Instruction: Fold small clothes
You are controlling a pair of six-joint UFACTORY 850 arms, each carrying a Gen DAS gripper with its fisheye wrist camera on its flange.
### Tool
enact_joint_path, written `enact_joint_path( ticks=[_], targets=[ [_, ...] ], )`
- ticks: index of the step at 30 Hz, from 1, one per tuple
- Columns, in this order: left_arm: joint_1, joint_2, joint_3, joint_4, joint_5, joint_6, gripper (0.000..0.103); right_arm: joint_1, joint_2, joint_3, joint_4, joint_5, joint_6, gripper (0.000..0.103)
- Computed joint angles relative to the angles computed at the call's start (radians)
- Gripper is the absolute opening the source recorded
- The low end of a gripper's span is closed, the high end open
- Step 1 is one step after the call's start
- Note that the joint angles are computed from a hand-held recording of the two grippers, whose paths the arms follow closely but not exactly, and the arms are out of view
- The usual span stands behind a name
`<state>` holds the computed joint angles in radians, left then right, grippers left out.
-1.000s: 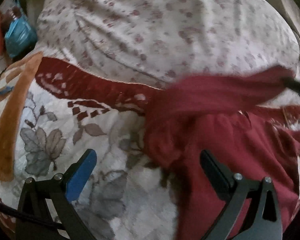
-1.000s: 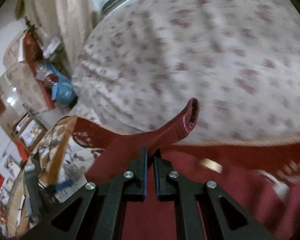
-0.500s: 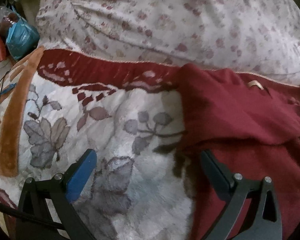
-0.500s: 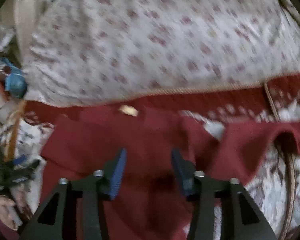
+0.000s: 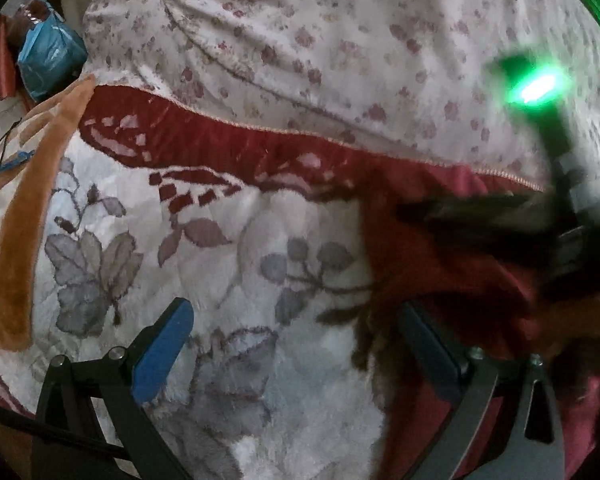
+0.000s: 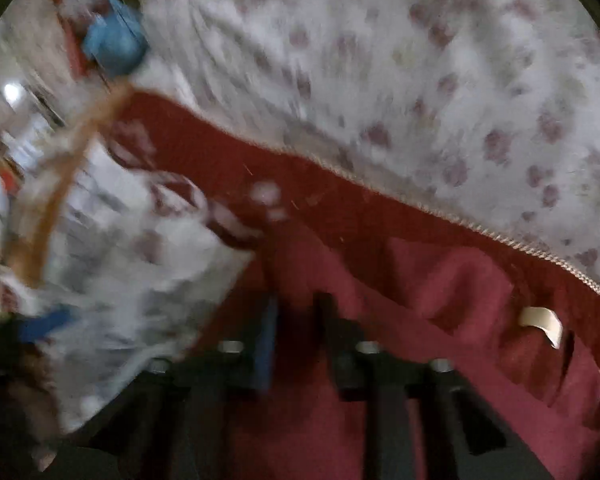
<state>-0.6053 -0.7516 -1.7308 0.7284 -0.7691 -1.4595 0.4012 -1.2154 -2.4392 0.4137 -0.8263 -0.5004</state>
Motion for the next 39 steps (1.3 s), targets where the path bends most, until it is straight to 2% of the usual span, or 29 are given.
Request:
enact_joint_path(
  ticks=[2,3,5,9,11,14,16,17,19,20,22,24,26,29,31,32,34,39],
  targets=[
    [0.005,-0.001,-0.003,0.019,0.011,-0.029,0.102,0.003,-0.054,-0.057,0.001,0.0,0.032,0.021],
    [0.006,-0.003,-0.007,0.025,0.014,-0.037,0.102,0.001,-0.041,-0.031,0.032,0.023,0.013,0.021],
    [0.008,-0.011,-0.019,0.031,0.015,-0.047,0.102,-0.02,0.002,0.033,0.14,0.013,-0.053,0.023],
    [0.007,-0.015,-0.025,0.045,0.033,-0.061,0.102,-0.064,0.205,0.343,0.276,0.1,-0.218,0.031],
    [0.004,-0.026,-0.038,0.056,0.032,-0.064,0.102,-0.085,0.299,0.499,0.33,0.152,-0.291,0.046],
    [0.002,-0.079,-0.108,-0.001,-0.014,0.032,0.102,-0.094,0.326,0.586,0.292,0.148,-0.256,0.048],
    [0.001,-0.143,-0.191,-0.078,-0.092,0.15,0.103,-0.094,0.379,0.675,0.351,0.226,-0.334,0.048],
    [-0.004,-0.165,-0.214,-0.087,-0.118,0.173,0.103,-0.094,0.389,0.681,0.33,0.219,-0.314,0.048],
    [-0.013,-0.165,-0.206,-0.056,-0.121,0.157,0.103,-0.113,0.421,0.709,0.384,0.183,-0.339,0.049],
    [-0.018,-0.16,-0.201,-0.037,-0.128,0.152,0.103,-0.13,0.455,0.745,0.426,0.192,-0.373,0.054],
    [-0.024,-0.143,-0.183,-0.009,-0.126,0.132,0.103,-0.15,0.513,0.803,0.402,0.257,-0.371,0.061],
    [-0.032,-0.113,-0.148,0.027,-0.096,0.094,0.103,-0.183,0.579,0.87,0.375,0.332,-0.374,0.062],
    [-0.042,-0.09,-0.121,0.061,-0.071,0.066,0.103,-0.237,0.643,0.937,0.361,0.398,-0.354,0.073],
    [-0.053,-0.081,-0.117,0.076,-0.064,0.059,0.103,-0.326,0.702,0.998,0.376,0.461,-0.307,0.079],
    [-0.055,-0.081,-0.119,0.07,-0.056,0.057,0.103,-0.391,0.719,1.017,0.402,0.469,-0.274,0.084],
    [-0.054,-0.08,-0.118,0.065,-0.046,0.054,0.103,-0.423,0.716,1.011,0.373,0.467,-0.204,0.086],
    [-0.052,-0.077,-0.117,0.057,-0.033,0.042,0.103,-0.474,0.703,0.996,0.351,0.463,-0.106,0.086],
    [-0.054,-0.085,-0.126,0.055,-0.035,0.038,0.103,-0.59,0.641,0.961,0.652,0.405,-0.12,0.092]
  ],
)
